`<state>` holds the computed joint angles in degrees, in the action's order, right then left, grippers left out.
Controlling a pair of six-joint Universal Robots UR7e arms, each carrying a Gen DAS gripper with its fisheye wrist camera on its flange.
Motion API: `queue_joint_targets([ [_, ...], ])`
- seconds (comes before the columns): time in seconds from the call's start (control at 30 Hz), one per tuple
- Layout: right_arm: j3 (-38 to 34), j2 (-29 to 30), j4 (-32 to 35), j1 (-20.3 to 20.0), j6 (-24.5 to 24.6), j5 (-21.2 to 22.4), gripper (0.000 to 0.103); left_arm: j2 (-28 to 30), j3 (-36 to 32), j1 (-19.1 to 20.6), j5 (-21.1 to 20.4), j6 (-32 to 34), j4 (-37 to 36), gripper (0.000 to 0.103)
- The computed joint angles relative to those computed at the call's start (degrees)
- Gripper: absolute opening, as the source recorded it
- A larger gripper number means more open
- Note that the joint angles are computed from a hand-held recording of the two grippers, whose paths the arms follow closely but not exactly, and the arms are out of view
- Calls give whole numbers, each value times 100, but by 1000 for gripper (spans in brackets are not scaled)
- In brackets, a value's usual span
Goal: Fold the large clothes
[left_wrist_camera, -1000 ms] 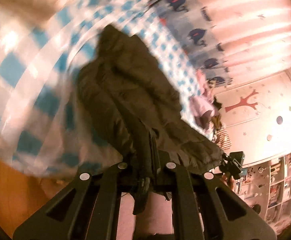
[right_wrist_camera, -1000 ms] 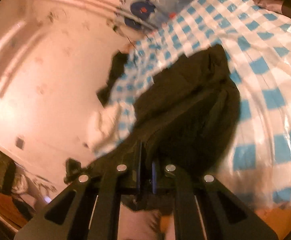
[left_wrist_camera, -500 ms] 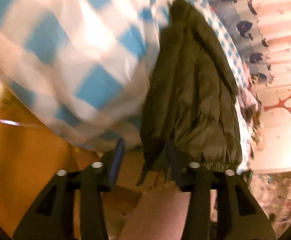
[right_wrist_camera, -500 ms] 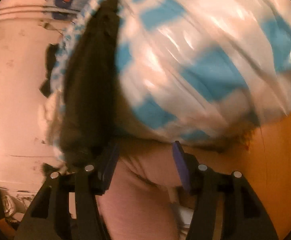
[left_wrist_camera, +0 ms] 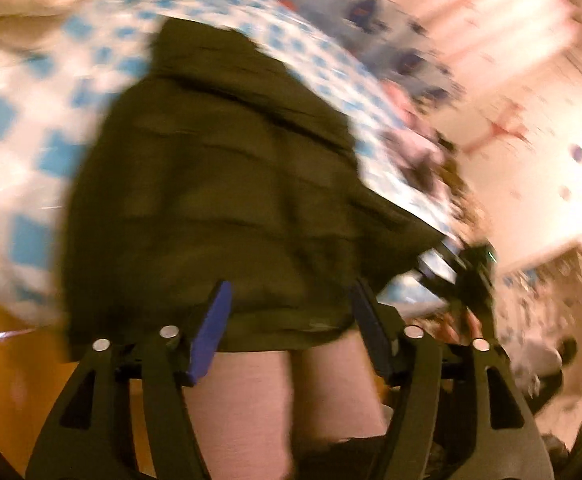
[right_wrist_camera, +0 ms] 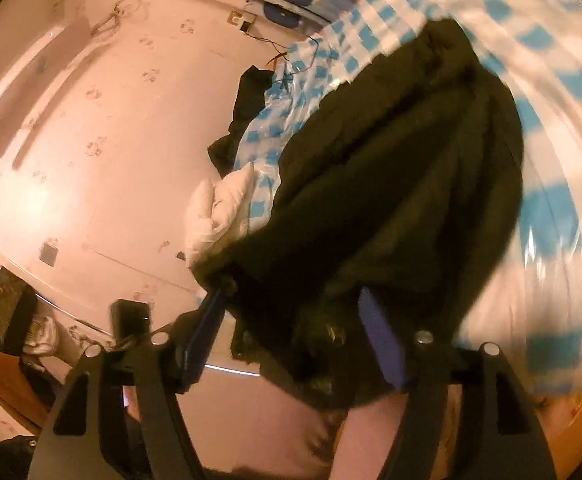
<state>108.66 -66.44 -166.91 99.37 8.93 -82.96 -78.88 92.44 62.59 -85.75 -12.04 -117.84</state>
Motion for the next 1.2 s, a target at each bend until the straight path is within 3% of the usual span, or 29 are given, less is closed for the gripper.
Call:
queue_joint_targets([
  [0.13, -215, 13, 303, 75, -75, -412, 67, 490, 177, -152, -1206, 244, -7, 64],
  [0.27, -383, 39, 736, 300, -182, -1446, 67, 895, 365, -436, -1341, 397, -30, 64],
  [0.33, -346, 37, 766, 303, -293, -1506, 67, 1114, 373, -491, -1473, 334, -145, 64],
  [0.5, -256, -64, 761, 177, -515, -1177, 67, 1623, 98, -473, -1145, 148, -317, 64],
  [0.57, -286, -82, 920, 220, -445, -1364, 67, 1770, -19, -450, -901, -64, -568, 64],
  [0.67, -206, -154, 1123, 309, -289, -1908, 67, 1881, -212, -343, -893, -279, -727, 64],
  [0.73, -33, -226, 1069, 320, -316, -2011, 67, 1918, -328, -352, -810, -271, -694, 64],
  [0.9, 461, -216, 594, 300, -338, -1991, 71, 2026, -517, -412, -715, -237, -585, 64],
  [1.07, 685, 63, -575, 299, -166, -2223, 69, 2098, -563, -486, -711, -251, -562, 64],
  [1.13, 673, 114, -674, 260, -206, -2173, 16, 2104, -556, -502, -723, -271, -578, 64],
  [1.2, 697, 26, -626, 279, -275, -2176, 13, 2098, -557, -524, -744, -247, -562, 64],
])
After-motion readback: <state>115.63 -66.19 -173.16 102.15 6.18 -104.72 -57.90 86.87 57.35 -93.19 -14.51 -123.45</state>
